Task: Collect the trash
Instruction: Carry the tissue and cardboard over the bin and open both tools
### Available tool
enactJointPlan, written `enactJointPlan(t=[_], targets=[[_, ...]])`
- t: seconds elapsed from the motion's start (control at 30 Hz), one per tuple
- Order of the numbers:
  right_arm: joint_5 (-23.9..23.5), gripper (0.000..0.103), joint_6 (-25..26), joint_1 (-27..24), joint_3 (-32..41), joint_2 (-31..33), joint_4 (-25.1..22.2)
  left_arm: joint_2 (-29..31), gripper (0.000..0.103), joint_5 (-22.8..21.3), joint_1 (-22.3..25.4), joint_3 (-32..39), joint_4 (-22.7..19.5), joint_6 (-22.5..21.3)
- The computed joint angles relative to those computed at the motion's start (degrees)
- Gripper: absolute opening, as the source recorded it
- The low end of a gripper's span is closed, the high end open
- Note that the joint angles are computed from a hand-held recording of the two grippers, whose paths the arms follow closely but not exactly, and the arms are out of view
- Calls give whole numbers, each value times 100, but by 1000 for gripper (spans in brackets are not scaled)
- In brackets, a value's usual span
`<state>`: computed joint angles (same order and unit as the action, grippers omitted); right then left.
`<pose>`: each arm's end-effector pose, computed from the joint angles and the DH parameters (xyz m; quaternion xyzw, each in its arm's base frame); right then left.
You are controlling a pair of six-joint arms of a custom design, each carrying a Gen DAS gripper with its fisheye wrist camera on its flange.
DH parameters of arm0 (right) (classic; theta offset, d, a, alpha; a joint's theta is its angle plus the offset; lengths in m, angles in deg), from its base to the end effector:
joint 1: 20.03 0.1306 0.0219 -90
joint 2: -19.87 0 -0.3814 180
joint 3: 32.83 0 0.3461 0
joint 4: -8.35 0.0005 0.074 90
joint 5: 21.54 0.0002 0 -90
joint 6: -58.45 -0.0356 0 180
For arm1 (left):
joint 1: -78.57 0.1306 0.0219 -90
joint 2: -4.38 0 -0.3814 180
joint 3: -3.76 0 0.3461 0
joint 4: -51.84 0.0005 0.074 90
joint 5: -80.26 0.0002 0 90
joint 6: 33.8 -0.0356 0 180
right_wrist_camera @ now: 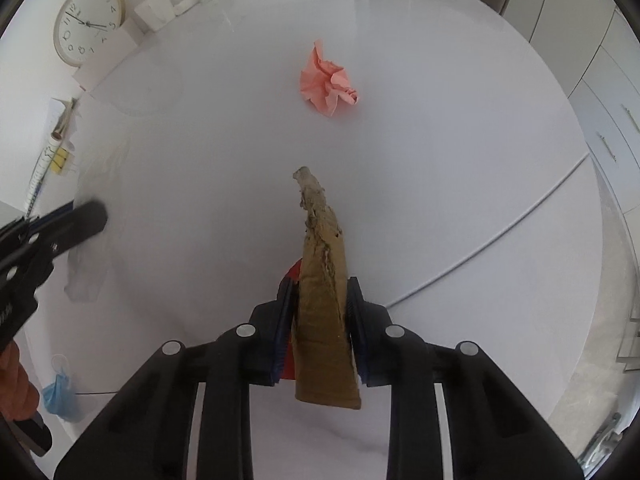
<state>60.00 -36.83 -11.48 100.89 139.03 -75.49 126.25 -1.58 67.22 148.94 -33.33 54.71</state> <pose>0.5740 0.0911 0.4485 -0.0412 0.9802 0.0936 0.1693 0.5798 -0.1220 0.4950 0.1254 0.9595 -0.0896 0.2357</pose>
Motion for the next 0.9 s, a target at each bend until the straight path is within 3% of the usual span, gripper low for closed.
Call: enactJointPlan(t=[0.23,0.43,0.67,0.9], targets=[[-49,26,-241,-175,-856,-962,213,-684,11,192,-222,-704,93,-56],[64,26,-459,-492,-2258,-2326,426,-1399,11,458,-662,-1437,103,-218],[291,26,-890,-1016,-3800,-3915,391,-2153,11,576,-1506,-2259,110,-417],[97,26,-910,-1997,-4756,-5198,78,-2661,11,619,-2499,-2770,118,-473]])
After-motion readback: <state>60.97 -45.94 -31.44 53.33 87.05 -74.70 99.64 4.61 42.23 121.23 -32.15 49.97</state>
